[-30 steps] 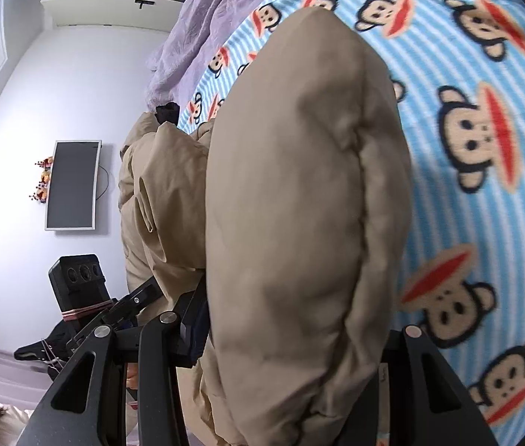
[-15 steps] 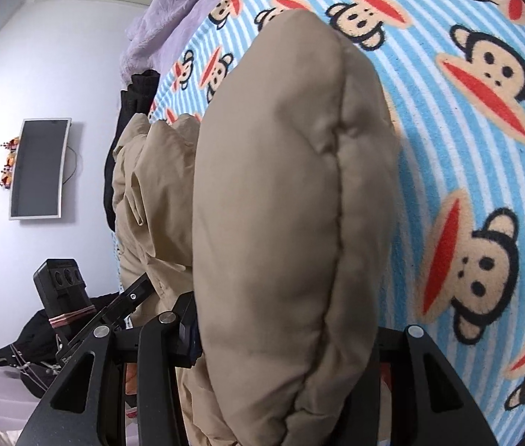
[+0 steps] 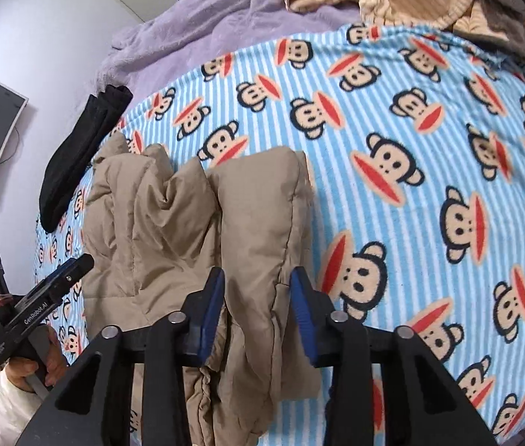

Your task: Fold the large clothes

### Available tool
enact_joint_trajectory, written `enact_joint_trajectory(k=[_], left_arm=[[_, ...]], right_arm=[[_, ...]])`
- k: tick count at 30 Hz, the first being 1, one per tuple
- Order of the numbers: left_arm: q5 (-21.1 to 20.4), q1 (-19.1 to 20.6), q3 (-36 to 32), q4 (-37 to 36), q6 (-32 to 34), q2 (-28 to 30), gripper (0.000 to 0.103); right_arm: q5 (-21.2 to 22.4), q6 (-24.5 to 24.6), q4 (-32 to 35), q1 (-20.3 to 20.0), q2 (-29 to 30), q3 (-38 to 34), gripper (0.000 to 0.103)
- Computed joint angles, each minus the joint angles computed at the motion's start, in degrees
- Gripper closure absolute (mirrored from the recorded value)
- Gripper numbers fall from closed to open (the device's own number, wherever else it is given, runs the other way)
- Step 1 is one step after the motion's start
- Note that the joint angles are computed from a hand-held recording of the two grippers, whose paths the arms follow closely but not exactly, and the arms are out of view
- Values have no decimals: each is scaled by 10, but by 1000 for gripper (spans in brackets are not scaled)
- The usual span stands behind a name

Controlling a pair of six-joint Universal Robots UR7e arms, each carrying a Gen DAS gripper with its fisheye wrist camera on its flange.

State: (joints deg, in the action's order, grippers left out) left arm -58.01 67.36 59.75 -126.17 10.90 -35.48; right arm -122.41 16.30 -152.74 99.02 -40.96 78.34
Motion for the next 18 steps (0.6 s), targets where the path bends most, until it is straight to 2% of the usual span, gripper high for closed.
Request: enact_joint_trajectory(k=[3,6,10,15,18], left_arm=[[46,-12,52,-56,42,-4,19],[64,-15,74,-82,59,-5,19],[52,-13,65,-49,43,-10,19],[50,-16,69,-13,22,-26,19],[43,-15,65,24,-12,-39,19]], right_arm=[[5,-27,-15,13,8,-12,66],[13,-39,29,16,38,-53,66],[5,-9,78,10,65,-62,66],[18,46,80,-6,56,-28,68],[7,63,96,-1,55,-34,68]])
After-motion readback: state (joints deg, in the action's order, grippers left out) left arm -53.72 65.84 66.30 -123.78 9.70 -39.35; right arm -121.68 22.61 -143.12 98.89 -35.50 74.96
